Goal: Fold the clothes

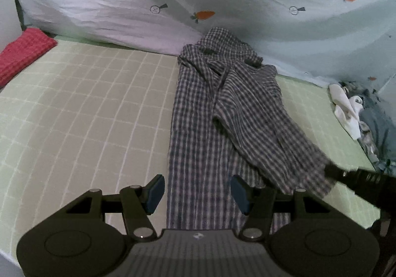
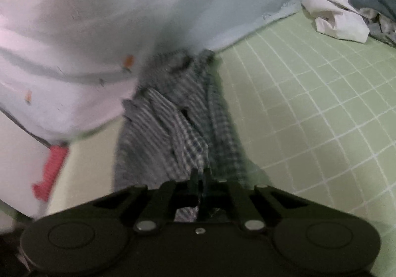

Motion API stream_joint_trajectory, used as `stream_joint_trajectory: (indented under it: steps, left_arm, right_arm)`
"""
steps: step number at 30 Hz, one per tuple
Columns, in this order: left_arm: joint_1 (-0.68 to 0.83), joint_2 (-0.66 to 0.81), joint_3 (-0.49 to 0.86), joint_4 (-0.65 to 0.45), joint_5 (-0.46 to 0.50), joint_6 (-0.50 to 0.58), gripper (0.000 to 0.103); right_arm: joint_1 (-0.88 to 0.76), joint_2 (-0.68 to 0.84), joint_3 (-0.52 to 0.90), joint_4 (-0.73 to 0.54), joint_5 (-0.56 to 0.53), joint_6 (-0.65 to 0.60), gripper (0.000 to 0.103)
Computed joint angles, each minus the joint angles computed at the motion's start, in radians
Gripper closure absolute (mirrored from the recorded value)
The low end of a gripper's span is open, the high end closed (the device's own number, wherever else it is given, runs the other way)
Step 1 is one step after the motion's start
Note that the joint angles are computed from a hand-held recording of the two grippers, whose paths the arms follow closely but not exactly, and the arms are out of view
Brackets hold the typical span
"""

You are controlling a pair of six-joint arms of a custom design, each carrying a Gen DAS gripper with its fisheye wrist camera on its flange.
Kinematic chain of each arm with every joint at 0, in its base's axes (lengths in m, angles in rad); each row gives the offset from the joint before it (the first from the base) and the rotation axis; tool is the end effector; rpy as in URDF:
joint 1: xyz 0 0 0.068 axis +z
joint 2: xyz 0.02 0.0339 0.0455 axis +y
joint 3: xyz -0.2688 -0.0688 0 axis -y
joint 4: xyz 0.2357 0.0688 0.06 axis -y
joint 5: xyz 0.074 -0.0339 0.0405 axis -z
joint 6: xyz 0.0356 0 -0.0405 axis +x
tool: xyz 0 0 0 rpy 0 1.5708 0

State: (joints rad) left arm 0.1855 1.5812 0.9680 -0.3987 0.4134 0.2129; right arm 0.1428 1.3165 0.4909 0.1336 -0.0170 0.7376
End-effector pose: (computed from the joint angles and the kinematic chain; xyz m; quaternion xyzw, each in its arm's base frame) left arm 0.3040 0.0425 0.2053 0.0695 0.9399 -0.1399 0.3037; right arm 0.2382 0.0349 0.1712 0.2617 0.8663 0.1882 0.3815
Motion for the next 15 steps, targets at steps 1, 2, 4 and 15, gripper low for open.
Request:
stream_joint_trajectory:
  steps: [1,2,4,15]
  left_arm:
    - [0.012,-0.025,-0.015,-0.009,0.006,0.012,0.043]
    - [0.021,-0.043,-0.026,-0.014,0.011,0.020,0.043]
    - [0.040,-0.081,-0.045,-0.033,0.019,0.034,0.043]
    - [0.142,-0.186,-0.110,-0.122,0.079,0.120,0.043]
  right_arm:
    - [0.003,-0.032,-0.019,0.013,-0.015,0.043,0.100]
    - [0.007,-0.060,-0.042,0.036,-0.035,0.100,0.100]
    - [0.014,-0.120,-0.098,0.095,-0.073,0.227,0.101]
    - [0.195,-0.454,-0.415,0.096,0.007,0.719,0.101]
